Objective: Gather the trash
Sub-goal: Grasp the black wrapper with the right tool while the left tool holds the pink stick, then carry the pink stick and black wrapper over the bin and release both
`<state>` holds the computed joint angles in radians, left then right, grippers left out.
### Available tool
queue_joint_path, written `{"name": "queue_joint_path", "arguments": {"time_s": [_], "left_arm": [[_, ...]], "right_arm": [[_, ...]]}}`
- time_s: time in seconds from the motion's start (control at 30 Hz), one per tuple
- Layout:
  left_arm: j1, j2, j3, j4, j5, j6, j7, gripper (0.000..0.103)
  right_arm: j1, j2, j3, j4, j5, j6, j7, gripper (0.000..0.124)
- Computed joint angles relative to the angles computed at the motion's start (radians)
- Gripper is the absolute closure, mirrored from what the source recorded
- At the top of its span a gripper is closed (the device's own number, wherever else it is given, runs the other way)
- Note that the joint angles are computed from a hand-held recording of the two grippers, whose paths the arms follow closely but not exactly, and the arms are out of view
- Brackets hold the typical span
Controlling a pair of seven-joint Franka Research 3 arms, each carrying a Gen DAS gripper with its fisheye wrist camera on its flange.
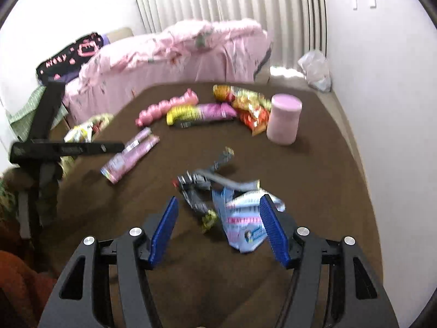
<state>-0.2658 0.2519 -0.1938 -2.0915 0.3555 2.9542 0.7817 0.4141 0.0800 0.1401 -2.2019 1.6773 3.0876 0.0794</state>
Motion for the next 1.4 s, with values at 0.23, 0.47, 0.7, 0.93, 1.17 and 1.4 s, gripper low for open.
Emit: {"name": "queue_joint_path", "arguments": {"time_s": [0.23,0.47,0.7,0.93,1.17,1.4], "left_arm": [[-0.014,-0.010,0.007,-0.006,0.027,-0.003,0.001,0.068],[-0.014,-0.009,0.003,-0.007,0.038,-0.009,0.000,0.067],[0.035,-0.006,-0.048,-0.026,-0.048,0.037,0.087,0.067],[0.086,0.036,-0.101,0.022,-0.154,0.041,0.218,0.067],[0.045,0.136,-0.065,0.185,-0.149,-0.127,0.274,0.090],[-0.004,-0.005,0.031,0.005,-0.085,0.072,0.150,0.094]], "right_arm": [[0.031,0.123,0.027,0.073,-0.311,0.012,0.247,0.084],[0.153,0.223,-0.137,0.103,-0.798,0.012,0.711,0.107],[-0.160,0.181,0.213,0.094,-0.541,0.127,0.454,0.111],[-0.222,0.164,0.272,0.107,-0.414,0.131,0.356,0.111],[-0.188,0.149,0.242,0.104,-0.375,0.128,0.338,0.111],[-0.147,0.130,0.237,0.183,-0.173,0.139,0.099,0.111]]}}
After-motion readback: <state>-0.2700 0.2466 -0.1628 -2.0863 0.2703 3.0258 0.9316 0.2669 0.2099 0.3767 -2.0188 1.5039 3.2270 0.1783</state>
